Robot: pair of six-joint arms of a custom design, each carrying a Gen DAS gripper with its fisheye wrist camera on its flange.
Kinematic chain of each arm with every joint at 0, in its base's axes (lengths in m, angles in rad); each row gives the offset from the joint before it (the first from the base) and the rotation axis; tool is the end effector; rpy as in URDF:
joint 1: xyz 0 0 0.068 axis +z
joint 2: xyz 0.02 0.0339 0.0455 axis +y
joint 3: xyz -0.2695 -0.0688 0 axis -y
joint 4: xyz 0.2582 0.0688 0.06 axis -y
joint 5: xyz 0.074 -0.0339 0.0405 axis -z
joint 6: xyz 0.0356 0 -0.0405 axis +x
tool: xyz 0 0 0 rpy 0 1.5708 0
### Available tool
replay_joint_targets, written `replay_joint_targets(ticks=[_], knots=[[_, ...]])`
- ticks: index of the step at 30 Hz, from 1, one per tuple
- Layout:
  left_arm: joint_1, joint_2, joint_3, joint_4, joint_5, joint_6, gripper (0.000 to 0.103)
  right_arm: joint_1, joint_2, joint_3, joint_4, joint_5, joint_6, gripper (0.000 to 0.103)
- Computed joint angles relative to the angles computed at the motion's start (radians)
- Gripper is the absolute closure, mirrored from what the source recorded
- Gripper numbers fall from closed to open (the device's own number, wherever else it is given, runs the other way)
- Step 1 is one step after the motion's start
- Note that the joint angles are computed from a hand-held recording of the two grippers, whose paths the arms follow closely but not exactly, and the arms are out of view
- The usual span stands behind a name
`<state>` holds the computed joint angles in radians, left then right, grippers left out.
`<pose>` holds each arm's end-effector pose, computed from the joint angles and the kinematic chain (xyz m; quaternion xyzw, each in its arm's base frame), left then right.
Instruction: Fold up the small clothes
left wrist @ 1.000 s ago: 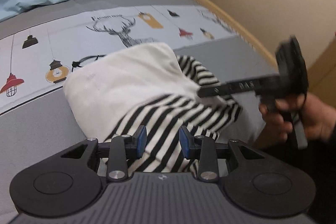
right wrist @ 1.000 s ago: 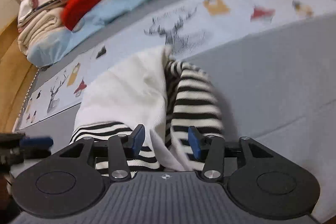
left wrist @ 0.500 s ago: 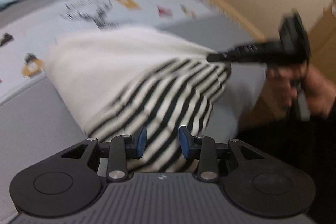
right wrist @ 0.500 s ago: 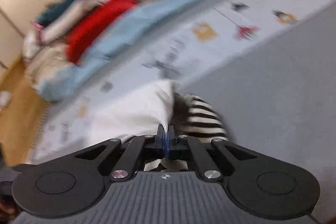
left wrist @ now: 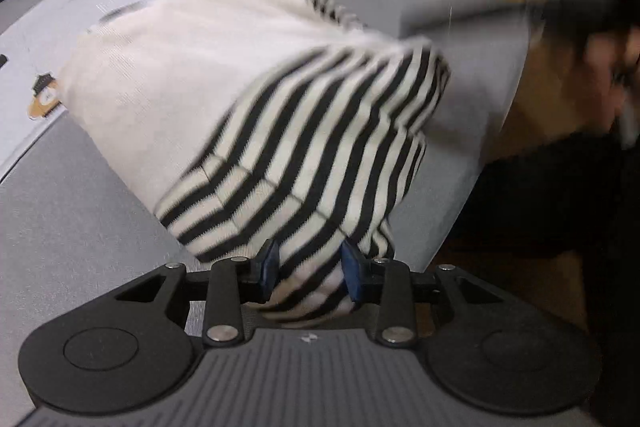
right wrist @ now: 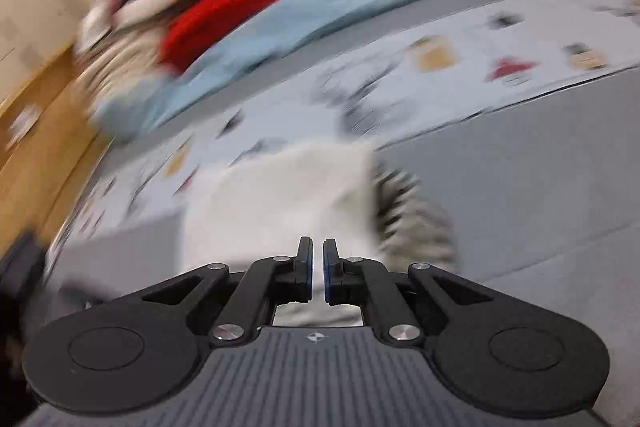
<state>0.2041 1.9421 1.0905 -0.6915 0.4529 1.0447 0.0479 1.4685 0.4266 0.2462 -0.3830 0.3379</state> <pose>0.3321 0.0528 0.1039 0.4004 0.8883 -0.1742 0.1422 0.2485 0.0252 0.1125 0.0602 0.9098 0.2441 0.3303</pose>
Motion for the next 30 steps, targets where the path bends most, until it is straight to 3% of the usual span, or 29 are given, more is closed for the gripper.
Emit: replay_joint_targets(ticks=[3,7,9,13,15,18,21,22,25,30], knots=[[0.041,-0.008,0.057,-0.056,0.118,-0.055,0.065,0.087,0.117,0.087,-0.126,0.061,-0.112,0.097],[0.047,-0.038,0.053,-0.018,0.22,-0.143,0.065,0.169,0.271,0.184,-0.252,0.256,-0.159,0.098],[0.015,-0.041,0.033,0.026,0.193,-0.157,0.065,0.162,0.307,0.208,-0.266,0.269,-0.149,0.098],[-0.062,-0.037,-0.091,0.201,0.009,-0.093,0.062,0.156,0.311,0.244,-0.297,0.26,-0.107,0.098],[-0.049,-0.027,-0.086,0.204,0.042,-0.092,0.062,0.131,0.287,0.229,-0.235,0.229,-0.079,0.097],[0.003,0.017,-0.013,0.135,0.128,-0.141,0.062,0.091,0.167,0.128,-0.029,0.169,0.02,0.095],[0.061,0.034,0.046,0.114,0.239,-0.199,0.062,0.065,0.14,0.084,0.127,0.165,0.106,0.077],[0.08,0.046,0.072,0.11,0.284,-0.235,0.062,0.066,0.16,0.094,0.157,0.177,0.122,0.072],[0.107,0.054,0.098,0.195,0.345,-0.38,0.062,0.079,0.253,0.163,0.188,0.196,0.153,0.071],[0.087,0.101,0.165,0.23,0.299,-0.503,0.062,0.121,0.459,0.332,0.179,0.219,0.171,0.072]])
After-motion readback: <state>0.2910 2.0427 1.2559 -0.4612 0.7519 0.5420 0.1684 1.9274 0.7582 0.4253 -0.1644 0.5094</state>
